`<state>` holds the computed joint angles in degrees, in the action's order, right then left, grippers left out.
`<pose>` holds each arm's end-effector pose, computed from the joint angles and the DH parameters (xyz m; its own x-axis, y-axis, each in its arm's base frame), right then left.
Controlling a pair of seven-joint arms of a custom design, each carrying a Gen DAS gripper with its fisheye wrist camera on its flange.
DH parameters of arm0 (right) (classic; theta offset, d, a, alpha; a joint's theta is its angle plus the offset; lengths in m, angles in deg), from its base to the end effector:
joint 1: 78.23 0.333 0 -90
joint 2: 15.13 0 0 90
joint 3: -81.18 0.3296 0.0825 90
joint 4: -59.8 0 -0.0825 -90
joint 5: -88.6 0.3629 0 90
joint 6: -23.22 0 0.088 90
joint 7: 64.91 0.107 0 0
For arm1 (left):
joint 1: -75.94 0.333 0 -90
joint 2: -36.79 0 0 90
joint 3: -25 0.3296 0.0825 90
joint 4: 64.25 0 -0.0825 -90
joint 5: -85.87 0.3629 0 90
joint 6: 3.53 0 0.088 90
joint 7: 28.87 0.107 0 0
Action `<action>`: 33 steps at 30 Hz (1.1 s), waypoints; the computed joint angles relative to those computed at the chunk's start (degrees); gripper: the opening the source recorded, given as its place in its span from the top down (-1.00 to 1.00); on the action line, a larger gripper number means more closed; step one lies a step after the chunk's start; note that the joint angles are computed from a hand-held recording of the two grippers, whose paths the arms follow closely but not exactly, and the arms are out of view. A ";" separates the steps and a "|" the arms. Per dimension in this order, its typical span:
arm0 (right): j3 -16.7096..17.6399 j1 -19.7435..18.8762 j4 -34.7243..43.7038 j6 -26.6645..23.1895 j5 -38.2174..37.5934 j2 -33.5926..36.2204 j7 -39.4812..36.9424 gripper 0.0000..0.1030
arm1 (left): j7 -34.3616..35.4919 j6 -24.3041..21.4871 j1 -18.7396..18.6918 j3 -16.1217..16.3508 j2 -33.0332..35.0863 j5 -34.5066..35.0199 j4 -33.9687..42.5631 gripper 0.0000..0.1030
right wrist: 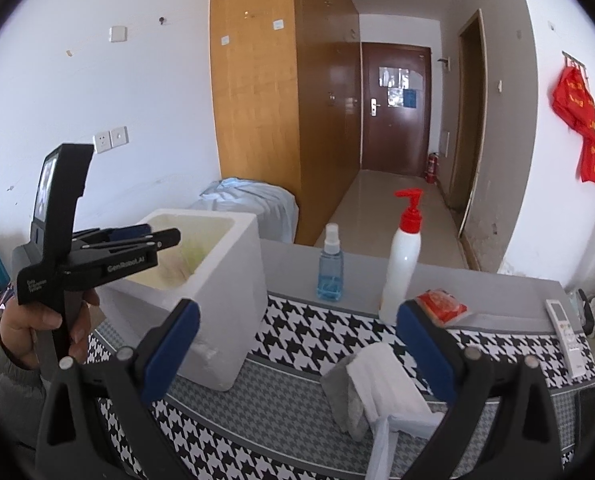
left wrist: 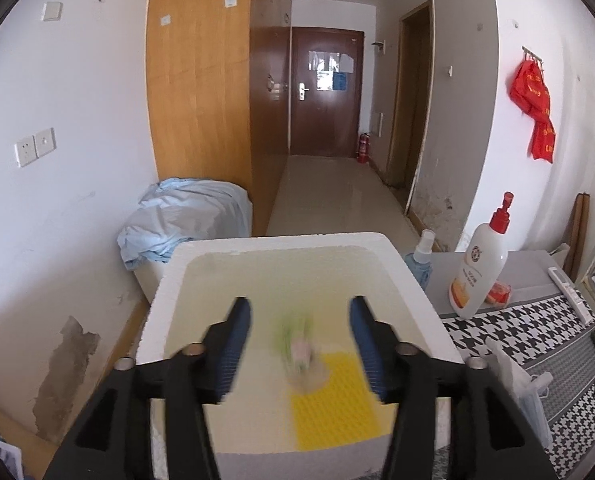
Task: Organize soft objects
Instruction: 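Lower the green packet into the foam box and open the left tool, then move both tools back toward the blue face mask and white tissue pack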
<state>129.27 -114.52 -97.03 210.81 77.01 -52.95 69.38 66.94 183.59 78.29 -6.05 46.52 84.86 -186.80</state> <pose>0.3799 0.1346 0.4844 -0.1821 -0.9826 -0.0359 -0.4698 0.1190 -0.8747 0.5315 -0.2695 0.4847 -0.5135 -0.8579 0.0163 -0.4825 0.2730 -0.8322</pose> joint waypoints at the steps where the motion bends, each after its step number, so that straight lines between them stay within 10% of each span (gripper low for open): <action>1: -0.26 0.16 -0.26 0.16 0.04 -0.19 -0.04 -0.95 | -0.04 0.59 0.23 -0.20 -0.32 -0.05 -0.47 -0.24; 6: -1.34 1.17 -1.64 0.71 0.70 -1.30 -0.43 -0.95 | -4.66 5.41 13.65 -13.17 -1.52 4.37 -3.80 -0.90; 14: -3.42 4.17 -3.85 0.90 1.75 -4.69 -0.59 -0.95 | -36.73 11.75 39.77 -32.14 -7.52 37.59 -7.30 -0.98; 21: -5.75 7.92 -5.90 -0.66 1.97 -8.20 -0.28 -0.95 | -60.15 17.29 37.29 -23.81 -15.09 58.77 -7.27 -0.98; 33: -9.07 14.00 -10.48 -3.57 0.11 -16.05 2.00 -0.95 | -58.33 23.92 28.88 -14.39 -22.45 55.29 -14.61 -0.98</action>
<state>120.19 -100.52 -107.51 207.25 77.13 -69.00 71.38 8.60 207.52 107.17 -20.45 24.07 140.15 -201.40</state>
